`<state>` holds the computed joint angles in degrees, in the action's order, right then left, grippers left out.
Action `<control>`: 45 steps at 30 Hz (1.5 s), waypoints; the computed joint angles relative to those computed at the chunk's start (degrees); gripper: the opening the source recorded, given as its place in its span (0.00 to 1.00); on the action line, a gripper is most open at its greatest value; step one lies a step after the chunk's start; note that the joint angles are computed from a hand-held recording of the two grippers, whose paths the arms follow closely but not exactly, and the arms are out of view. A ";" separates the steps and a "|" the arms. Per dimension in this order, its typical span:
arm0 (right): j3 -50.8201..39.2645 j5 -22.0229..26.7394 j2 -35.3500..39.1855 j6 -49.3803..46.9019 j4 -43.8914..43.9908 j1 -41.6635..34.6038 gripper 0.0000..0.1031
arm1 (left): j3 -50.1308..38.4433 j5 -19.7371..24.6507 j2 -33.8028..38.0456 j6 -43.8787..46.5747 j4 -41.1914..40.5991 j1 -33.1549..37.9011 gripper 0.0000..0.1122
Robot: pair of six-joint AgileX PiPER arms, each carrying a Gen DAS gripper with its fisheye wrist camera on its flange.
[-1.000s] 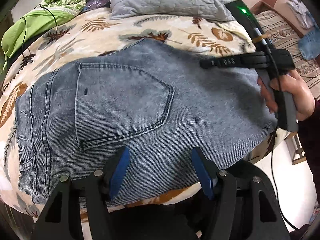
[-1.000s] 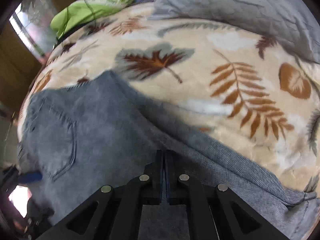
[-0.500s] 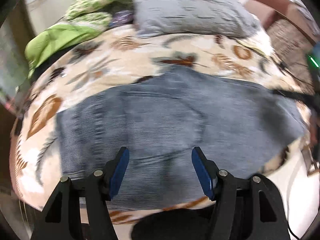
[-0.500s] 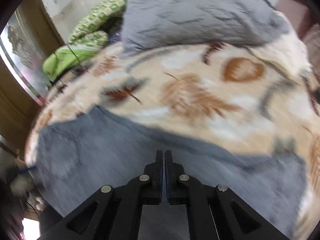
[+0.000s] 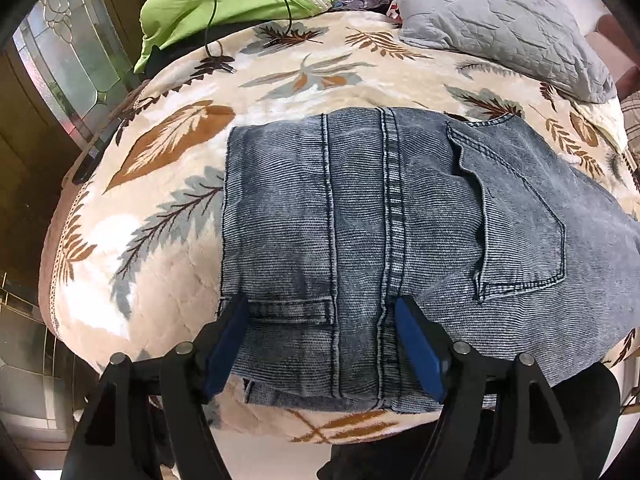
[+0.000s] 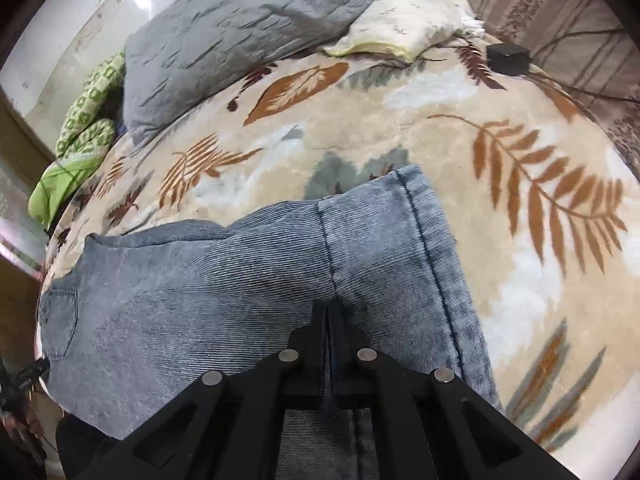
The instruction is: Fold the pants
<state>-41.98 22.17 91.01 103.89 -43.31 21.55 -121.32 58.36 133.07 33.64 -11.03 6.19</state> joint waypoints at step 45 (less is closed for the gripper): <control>-39.54 21.51 10.21 -14.13 0.36 20.55 0.04 | 9.14 -4.00 -17.02 12.87 -17.17 3.13 0.73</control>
<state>-81.52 43.68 101.21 89.77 -42.95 42.11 -112.18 54.35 116.05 46.50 -28.20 9.32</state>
